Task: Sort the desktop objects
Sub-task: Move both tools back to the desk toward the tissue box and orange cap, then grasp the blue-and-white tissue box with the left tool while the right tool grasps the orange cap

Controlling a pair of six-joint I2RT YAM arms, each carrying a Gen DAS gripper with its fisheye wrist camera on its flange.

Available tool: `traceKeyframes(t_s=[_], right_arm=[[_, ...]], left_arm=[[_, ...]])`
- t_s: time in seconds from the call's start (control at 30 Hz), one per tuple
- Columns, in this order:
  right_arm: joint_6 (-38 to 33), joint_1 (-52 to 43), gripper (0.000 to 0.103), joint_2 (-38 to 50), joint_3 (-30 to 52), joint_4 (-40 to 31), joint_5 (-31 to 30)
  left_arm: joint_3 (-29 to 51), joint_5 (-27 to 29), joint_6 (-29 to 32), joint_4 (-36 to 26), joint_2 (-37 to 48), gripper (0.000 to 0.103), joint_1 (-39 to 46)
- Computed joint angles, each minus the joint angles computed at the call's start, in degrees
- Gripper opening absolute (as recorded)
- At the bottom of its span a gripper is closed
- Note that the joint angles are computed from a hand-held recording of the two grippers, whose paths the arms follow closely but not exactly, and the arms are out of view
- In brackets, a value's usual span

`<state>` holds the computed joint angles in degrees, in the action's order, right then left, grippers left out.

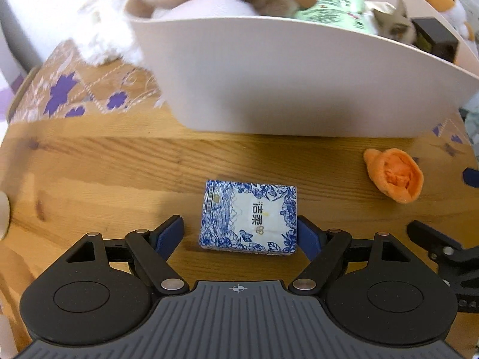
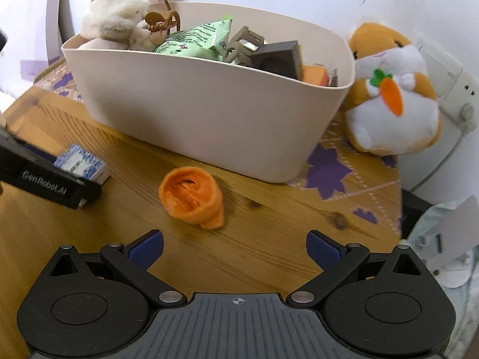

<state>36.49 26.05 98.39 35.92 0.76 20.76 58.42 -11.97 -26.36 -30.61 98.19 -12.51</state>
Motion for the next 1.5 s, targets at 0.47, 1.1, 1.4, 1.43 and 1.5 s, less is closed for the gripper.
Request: traceKeyframes(t_s=[0.47,1.1,1.4,1.43,1.5], right_arm=[[-4.75,-1.04,0.079,10.17,9.83,0.76,0.31],[-3.84,1.56,0.013,3.08,7.86,-2.17,-3.22],[-1.96,6.41,0.013,-11.12,5.06,-11.64,2.42],[-1.99,6.45,0.013,-13.31,4.7,-13.04,2.78],[-2.23,6.66,0.013,-17.02,4.38,-15.67,3.93]], left_arm=[[-3.84,-0.33,1.52,0.64,-4.49,0.069,1.55],[-8.42,5.31,7.32,-0.02,-13.5,0.064,5.96],[-7.51,4.83,16.52,-5.54,-23.0,0.064,6.28],[-7.3,4.38,17.58,-5.82,-23.85,0.064,6.11],[-6.46,5.13,19.48,-6.56,-25.28,0.064,6.73]])
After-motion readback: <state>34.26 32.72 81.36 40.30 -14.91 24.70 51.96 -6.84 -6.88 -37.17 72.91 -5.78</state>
